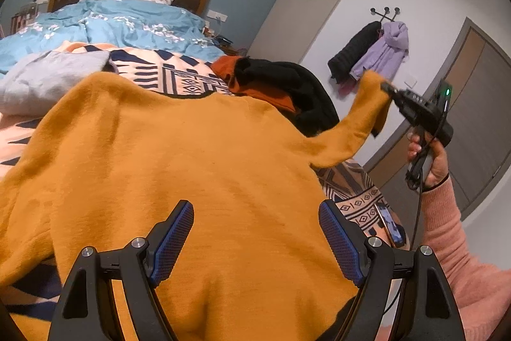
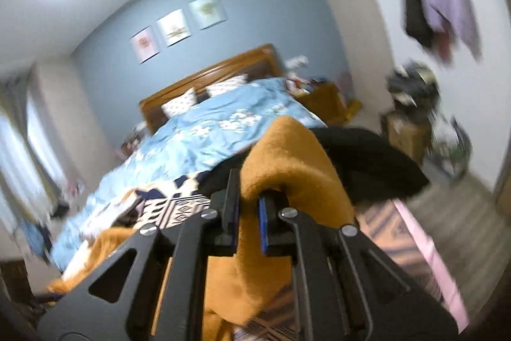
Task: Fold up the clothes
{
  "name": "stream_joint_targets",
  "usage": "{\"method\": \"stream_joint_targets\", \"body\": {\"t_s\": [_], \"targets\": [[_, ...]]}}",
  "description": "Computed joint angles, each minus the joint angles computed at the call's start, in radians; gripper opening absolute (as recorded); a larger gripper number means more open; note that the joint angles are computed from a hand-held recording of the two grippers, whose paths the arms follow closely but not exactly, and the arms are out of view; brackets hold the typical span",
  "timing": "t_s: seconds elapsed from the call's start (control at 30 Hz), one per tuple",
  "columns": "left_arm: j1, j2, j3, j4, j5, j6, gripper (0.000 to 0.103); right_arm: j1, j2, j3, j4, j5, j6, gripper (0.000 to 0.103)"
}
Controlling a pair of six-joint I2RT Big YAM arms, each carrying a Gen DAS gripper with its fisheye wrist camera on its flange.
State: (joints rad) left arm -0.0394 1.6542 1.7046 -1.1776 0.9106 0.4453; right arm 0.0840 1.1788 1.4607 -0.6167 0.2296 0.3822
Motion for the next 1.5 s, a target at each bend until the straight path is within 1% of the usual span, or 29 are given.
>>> {"method": "stream_joint_targets", "body": {"t_s": [0.07,0.17,0.27,0.37,0.5,0.6,0.67,0.73,0.77,0.8,0.87,0.93,1.03,1.07,1.13,1.2,1.33,1.5], "targets": [[0.010,-0.002,-0.005,0.015,-0.001,-0.010,0.082,0.068,0.065,0.071,-0.021,0.042,-0.082,0.011],[0.028,-0.002,-0.009,0.028,0.000,-0.023,0.083,0.136,0.155,0.147,-0.035,0.058,-0.155,0.011],[0.045,0.004,-0.007,0.035,-0.003,-0.034,0.082,0.189,0.239,0.208,-0.040,0.055,-0.207,0.011],[0.057,0.008,-0.008,0.049,-0.007,-0.049,0.083,0.224,0.325,0.269,-0.058,0.022,-0.241,0.011],[0.068,0.020,-0.004,0.055,-0.012,-0.060,0.083,0.285,0.463,0.369,-0.172,0.003,-0.338,0.011],[0.073,0.030,-0.002,0.059,-0.022,-0.067,0.083,0.324,0.548,0.415,-0.255,0.003,-0.393,0.011],[0.074,0.040,0.003,0.060,-0.029,-0.073,0.083,0.334,0.589,0.427,-0.305,-0.027,-0.392,0.011],[0.075,0.051,0.009,0.061,-0.034,-0.079,0.083,0.331,0.610,0.427,-0.346,-0.080,-0.371,0.015],[0.075,0.055,0.012,0.061,-0.035,-0.080,0.083,0.324,0.609,0.417,-0.356,-0.117,-0.353,0.023],[0.075,0.057,0.013,0.061,-0.034,-0.080,0.083,0.315,0.603,0.402,-0.360,-0.160,-0.333,0.034],[0.076,0.061,0.013,0.062,-0.034,-0.078,0.082,0.295,0.581,0.365,-0.358,-0.244,-0.291,0.043],[0.076,0.064,0.015,0.064,-0.033,-0.075,0.082,0.273,0.547,0.320,-0.335,-0.321,-0.244,0.044],[0.074,0.069,0.018,0.068,-0.029,-0.071,0.082,0.225,0.484,0.241,-0.267,-0.435,-0.111,0.045],[0.073,0.071,0.018,0.069,-0.027,-0.069,0.082,0.208,0.465,0.213,-0.241,-0.458,-0.062,0.046],[0.071,0.073,0.019,0.066,-0.024,-0.061,0.083,0.176,0.430,0.159,-0.191,-0.480,0.038,0.046],[0.069,0.077,0.022,0.058,-0.018,-0.053,0.083,0.146,0.400,0.110,-0.148,-0.484,0.137,0.046],[0.071,0.078,0.021,0.045,-0.010,-0.036,0.083,0.111,0.377,0.055,-0.103,-0.515,0.261,0.046],[0.074,0.078,0.017,0.036,-0.004,-0.034,0.083,0.085,0.383,0.008,0.021,-0.578,0.416,0.047]]}}
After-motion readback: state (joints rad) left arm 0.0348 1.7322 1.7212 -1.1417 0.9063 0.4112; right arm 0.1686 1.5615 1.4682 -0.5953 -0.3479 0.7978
